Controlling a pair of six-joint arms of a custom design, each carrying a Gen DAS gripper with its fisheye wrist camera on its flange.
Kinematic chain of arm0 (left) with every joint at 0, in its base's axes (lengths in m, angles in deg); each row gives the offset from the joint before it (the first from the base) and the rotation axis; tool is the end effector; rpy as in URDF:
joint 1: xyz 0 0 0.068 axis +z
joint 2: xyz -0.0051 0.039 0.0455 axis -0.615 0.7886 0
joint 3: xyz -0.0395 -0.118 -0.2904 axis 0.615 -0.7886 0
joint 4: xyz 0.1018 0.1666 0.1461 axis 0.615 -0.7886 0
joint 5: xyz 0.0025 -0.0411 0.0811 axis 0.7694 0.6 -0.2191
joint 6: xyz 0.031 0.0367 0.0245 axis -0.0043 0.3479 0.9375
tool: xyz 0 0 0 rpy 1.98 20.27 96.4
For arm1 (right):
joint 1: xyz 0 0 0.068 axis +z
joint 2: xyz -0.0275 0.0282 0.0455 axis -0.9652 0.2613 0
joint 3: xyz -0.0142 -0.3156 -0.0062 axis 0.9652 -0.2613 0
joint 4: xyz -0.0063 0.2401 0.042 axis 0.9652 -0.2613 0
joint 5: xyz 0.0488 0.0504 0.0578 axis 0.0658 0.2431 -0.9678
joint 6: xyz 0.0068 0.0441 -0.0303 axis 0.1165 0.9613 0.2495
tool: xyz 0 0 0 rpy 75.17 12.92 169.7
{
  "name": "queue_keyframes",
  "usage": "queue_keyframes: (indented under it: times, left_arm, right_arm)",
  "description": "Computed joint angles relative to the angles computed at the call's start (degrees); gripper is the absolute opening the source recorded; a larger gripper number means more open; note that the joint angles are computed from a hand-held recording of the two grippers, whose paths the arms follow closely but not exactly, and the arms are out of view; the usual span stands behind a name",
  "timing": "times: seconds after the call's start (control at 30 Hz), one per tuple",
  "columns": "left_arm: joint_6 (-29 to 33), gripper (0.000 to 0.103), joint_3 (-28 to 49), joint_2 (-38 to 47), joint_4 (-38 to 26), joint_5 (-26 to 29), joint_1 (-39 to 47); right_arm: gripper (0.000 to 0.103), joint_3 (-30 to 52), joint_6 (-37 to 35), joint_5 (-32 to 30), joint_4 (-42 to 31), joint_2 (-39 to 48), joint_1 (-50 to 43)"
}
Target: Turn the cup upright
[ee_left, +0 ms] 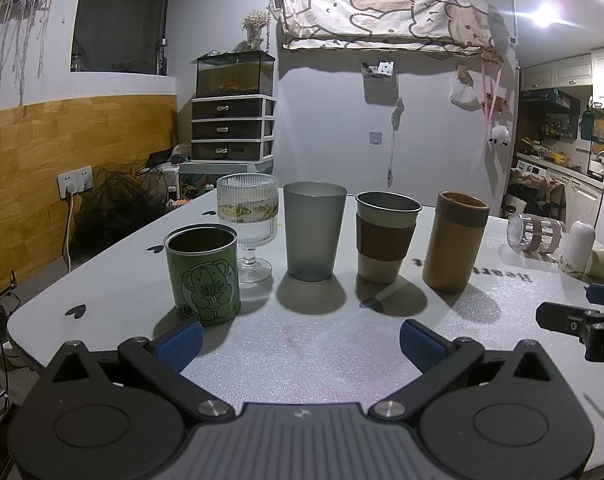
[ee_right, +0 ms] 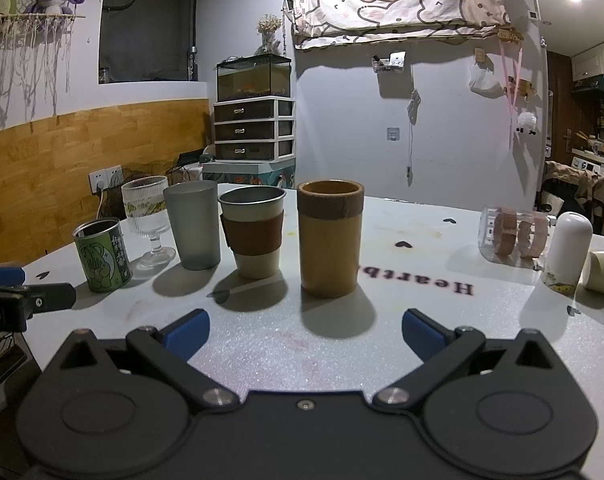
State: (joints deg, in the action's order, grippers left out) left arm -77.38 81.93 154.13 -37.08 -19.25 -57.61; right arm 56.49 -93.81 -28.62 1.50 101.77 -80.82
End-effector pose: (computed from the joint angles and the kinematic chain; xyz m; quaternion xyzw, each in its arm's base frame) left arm 0.2602 -0.0711 0.2362 -0.1575 0.8313 0.0878 0.5258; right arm 0.3584 -0.0161 0.2326 -0.2235 0.8036 0.1784 0.5220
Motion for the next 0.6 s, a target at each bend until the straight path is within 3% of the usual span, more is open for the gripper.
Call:
queue_keyframes:
  times: [0.6]
  left_arm:
    - [0.1,0.103,-0.3,0.1,0.4,0.1,0.2]
  right_arm:
    - [0.103,0.0,0.0,0.0,0.0,-0.1,0.0]
